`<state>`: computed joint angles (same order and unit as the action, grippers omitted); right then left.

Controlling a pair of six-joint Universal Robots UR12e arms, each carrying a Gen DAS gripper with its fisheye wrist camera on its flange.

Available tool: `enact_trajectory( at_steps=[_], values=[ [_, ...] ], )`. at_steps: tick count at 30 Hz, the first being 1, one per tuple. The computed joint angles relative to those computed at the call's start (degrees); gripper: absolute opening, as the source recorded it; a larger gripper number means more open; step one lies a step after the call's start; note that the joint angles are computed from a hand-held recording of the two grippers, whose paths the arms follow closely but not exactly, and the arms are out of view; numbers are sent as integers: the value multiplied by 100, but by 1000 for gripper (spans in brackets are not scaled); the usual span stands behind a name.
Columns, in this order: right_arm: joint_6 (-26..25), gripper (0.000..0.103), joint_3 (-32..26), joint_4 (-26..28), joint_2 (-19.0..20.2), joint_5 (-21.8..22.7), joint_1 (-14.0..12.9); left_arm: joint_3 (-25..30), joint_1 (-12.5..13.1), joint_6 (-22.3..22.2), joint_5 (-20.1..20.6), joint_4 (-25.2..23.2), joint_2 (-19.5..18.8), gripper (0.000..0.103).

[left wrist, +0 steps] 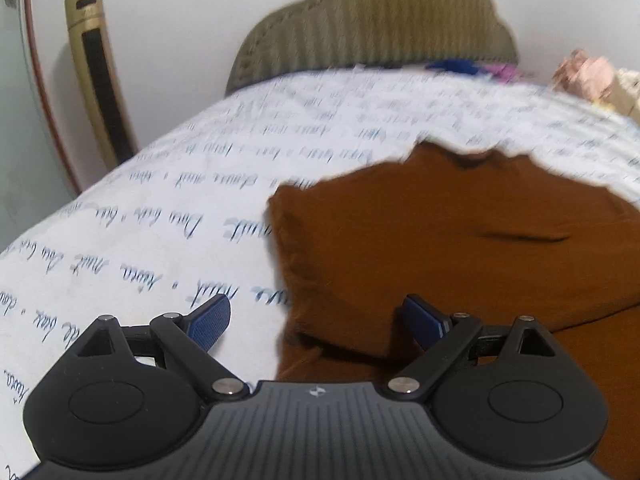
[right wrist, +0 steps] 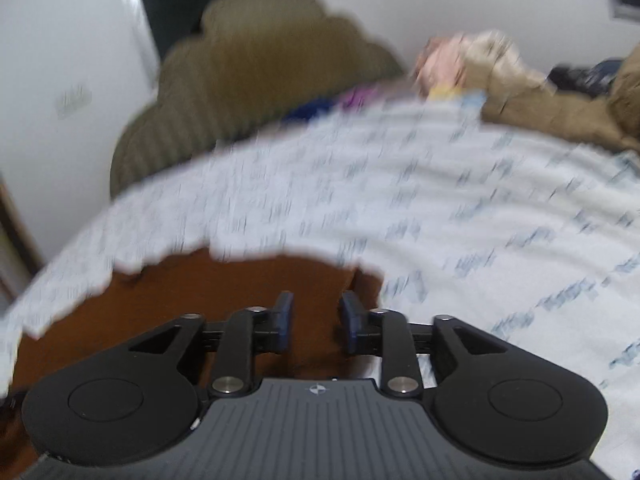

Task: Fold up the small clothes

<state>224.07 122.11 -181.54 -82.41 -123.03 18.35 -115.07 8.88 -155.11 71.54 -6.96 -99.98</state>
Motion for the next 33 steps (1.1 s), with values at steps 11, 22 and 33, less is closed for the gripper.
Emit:
enact_trajectory(
  at_steps=[11, 22, 33],
  values=[
    [-262, 65, 240, 97, -152, 156, 272, -72, 116, -100, -161, -58, 74, 94],
    [-607, 89, 405, 424, -344, -15, 535, -75, 208, -163, -155, -76, 62, 94],
    [-625, 94, 546, 357, -448, 375, 789, -397, 805, 427, -1191, -715, 496, 94]
  ],
)
